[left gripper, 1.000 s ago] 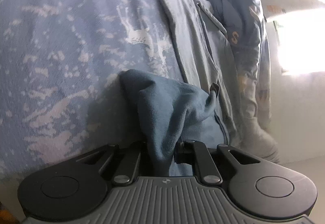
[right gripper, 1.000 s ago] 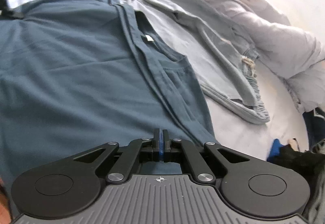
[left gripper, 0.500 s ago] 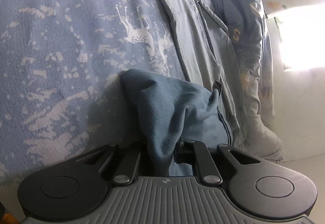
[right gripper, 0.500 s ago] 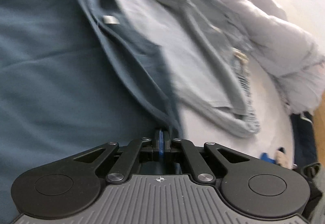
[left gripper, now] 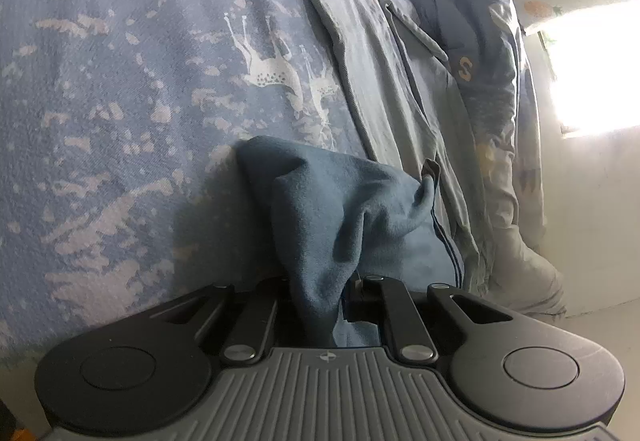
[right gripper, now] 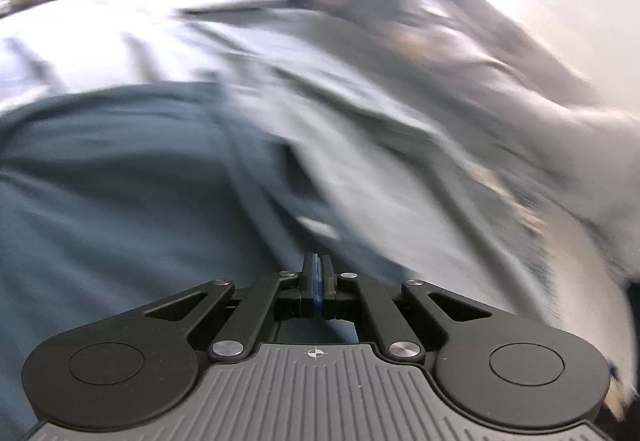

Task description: Fold clothes

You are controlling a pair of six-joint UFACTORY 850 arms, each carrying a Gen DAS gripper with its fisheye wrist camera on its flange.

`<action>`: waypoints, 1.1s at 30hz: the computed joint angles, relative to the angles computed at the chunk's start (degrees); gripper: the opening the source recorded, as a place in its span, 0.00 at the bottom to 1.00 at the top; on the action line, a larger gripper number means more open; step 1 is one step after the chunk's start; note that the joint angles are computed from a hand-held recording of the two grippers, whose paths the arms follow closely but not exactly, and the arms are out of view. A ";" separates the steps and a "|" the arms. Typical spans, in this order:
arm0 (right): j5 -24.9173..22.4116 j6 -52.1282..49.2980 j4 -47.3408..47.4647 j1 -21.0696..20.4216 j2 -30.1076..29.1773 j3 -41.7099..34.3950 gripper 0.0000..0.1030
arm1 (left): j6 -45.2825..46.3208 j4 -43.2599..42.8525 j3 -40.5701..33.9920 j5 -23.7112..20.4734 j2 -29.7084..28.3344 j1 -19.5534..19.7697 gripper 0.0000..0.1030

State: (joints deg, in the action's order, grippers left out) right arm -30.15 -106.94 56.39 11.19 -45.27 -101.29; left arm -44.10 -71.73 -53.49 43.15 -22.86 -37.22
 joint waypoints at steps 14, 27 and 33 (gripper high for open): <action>5.12 22.52 -20.95 5.17 -12.37 -18.72 0.01 | -2.45 2.01 2.25 0.47 0.06 -0.15 0.14; -5.69 15.63 -6.92 5.07 -11.45 -20.81 0.01 | -0.90 -1.12 2.01 0.92 -0.30 -1.35 0.14; -8.78 20.66 -15.30 8.49 -16.45 -26.72 0.01 | -1.17 -0.71 2.36 1.56 0.04 -1.73 0.14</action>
State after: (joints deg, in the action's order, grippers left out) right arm -38.93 -86.27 41.08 19.68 -61.72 -128.01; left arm -45.26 -72.45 -51.13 44.70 -22.82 -38.95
